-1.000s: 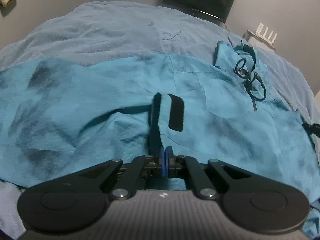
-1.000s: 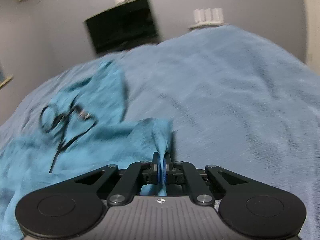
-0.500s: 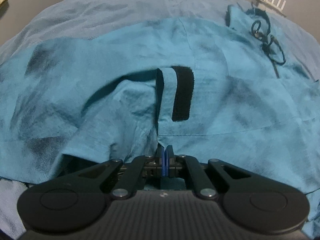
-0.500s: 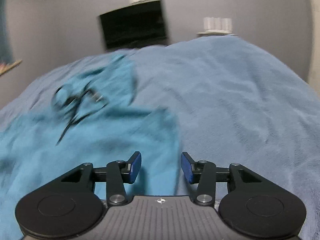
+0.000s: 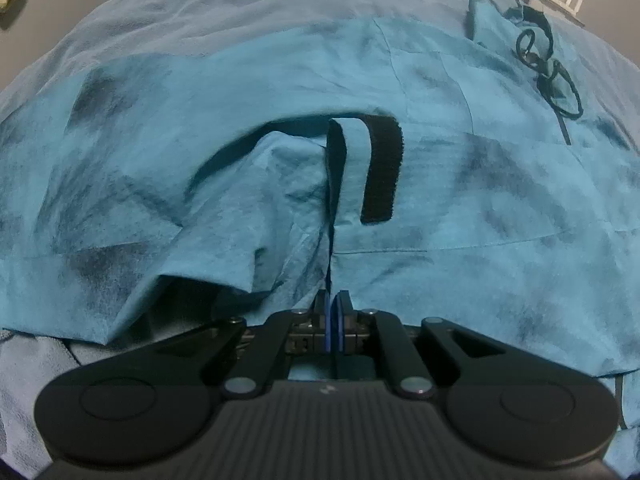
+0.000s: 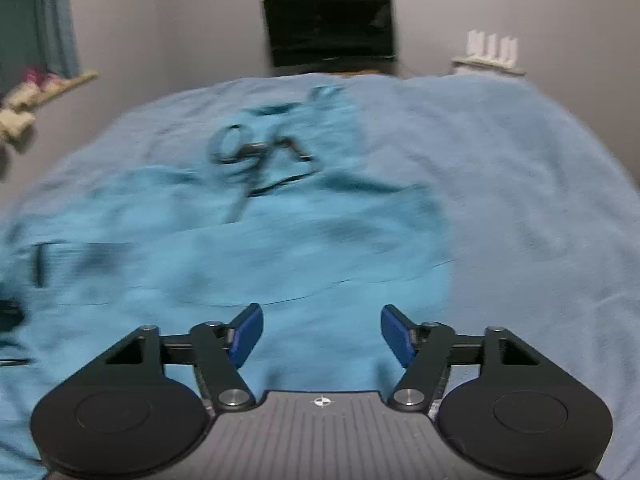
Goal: Fold large clothes
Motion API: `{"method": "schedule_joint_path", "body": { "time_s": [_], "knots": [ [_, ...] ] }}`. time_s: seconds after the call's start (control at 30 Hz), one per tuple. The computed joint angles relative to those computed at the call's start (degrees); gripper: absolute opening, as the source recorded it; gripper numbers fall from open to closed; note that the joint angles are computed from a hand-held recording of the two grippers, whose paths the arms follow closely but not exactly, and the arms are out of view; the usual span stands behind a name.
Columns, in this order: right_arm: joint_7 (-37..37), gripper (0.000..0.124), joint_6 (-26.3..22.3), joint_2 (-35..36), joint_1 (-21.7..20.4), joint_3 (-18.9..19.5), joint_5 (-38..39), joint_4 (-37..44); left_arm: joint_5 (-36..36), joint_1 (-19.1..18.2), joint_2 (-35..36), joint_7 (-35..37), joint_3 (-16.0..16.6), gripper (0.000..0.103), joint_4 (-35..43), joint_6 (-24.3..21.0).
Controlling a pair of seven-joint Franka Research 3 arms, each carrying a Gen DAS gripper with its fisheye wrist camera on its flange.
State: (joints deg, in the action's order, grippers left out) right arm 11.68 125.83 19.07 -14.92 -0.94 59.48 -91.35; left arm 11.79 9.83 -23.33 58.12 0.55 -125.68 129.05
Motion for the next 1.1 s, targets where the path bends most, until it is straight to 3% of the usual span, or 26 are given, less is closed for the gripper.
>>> {"method": "schedule_joint_path", "body": {
  "time_s": [0.07, 0.1, 0.17, 0.27, 0.33, 0.4, 0.43, 0.5, 0.53, 0.6, 0.73, 0.8, 0.9, 1.1],
  "knots": [
    [2.34, 0.07, -6.45, -0.84, -0.37, -0.15, -1.94, -1.06, 0.12, 0.07, -0.44, -0.16, -0.01, 0.004, -0.51, 0.46],
    [1.93, 0.07, -7.28, -1.65, -0.08, -0.23, -2.56, -2.42, 0.04, 0.0, -0.56, 0.03, 0.06, 0.004, -0.68, 0.65],
    [-3.91, 0.07, -2.03, -3.81, 1.46, -0.2, -2.26, -7.55, -0.05, 0.01, -0.88, 0.0, 0.13, 0.004, -1.11, 1.24],
    [-6.44, 0.07, 3.73, -5.58, 3.54, -0.71, -2.87, -12.4, 0.21, 0.06, -2.1, 0.0, 0.06, 0.006, -2.22, 3.09],
    [-9.15, 0.072, 5.83, -6.65, 3.88, -0.73, -0.32, -14.67, 0.01, 0.05, -3.21, -0.19, 0.34, 0.016, -2.99, 4.85],
    [-12.62, 0.084, 7.87, -7.56, 4.15, -0.71, 3.07, -16.54, -0.11, 0.57, -4.93, -1.6, 0.51, 0.038, -4.36, 7.72],
    [-14.99, 0.085, 8.63, -8.21, 4.12, -0.71, 5.62, -17.68, 0.8, 1.36, -5.93, -3.02, 0.1, 0.043, -5.11, 9.31],
    [-19.39, 0.091, 9.26, -9.17, 4.07, -1.02, 10.44, -19.42, 3.63, 3.25, -8.18, -5.85, -0.84, 0.06, -6.69, 12.7],
    [-20.91, 0.093, 9.51, -9.43, 4.24, -1.22, 12.01, -19.93, 4.82, 4.01, -9.01, -7.01, -1.13, 0.063, -7.23, 14.13],
    [-22.21, 0.096, 9.64, -9.48, 4.71, -1.69, 13.08, -20.03, 9.86, 8.23, -11.06, -12.29, -3.42, 0.077, -8.24, 16.16],
    [-21.74, 0.096, 8.31, -9.87, 4.83, -2.65, 12.54, -20.0, 18.5, 16.0, -16.32, -24.18, -5.62, 0.08, -11.68, 19.96],
    [-21.39, 0.096, 8.03, -9.68, 4.93, -2.82, 12.37, -19.74, 24.71, 21.8, -17.94, -30.45, -9.1, 0.085, -12.03, 17.35],
    [-20.96, 0.096, 7.76, -9.48, 4.99, -2.87, 12.14, -19.55, 34.29, 28.93, -18.33, -37.65, -14.55, 0.09, -11.17, 7.82],
    [-19.89, 0.096, 7.15, -9.01, 4.97, -2.89, 11.18, -19.05, 35.06, 29.91, -17.69, -47.0, -11.25, 0.09, -12.95, -0.77]
  ]
}}
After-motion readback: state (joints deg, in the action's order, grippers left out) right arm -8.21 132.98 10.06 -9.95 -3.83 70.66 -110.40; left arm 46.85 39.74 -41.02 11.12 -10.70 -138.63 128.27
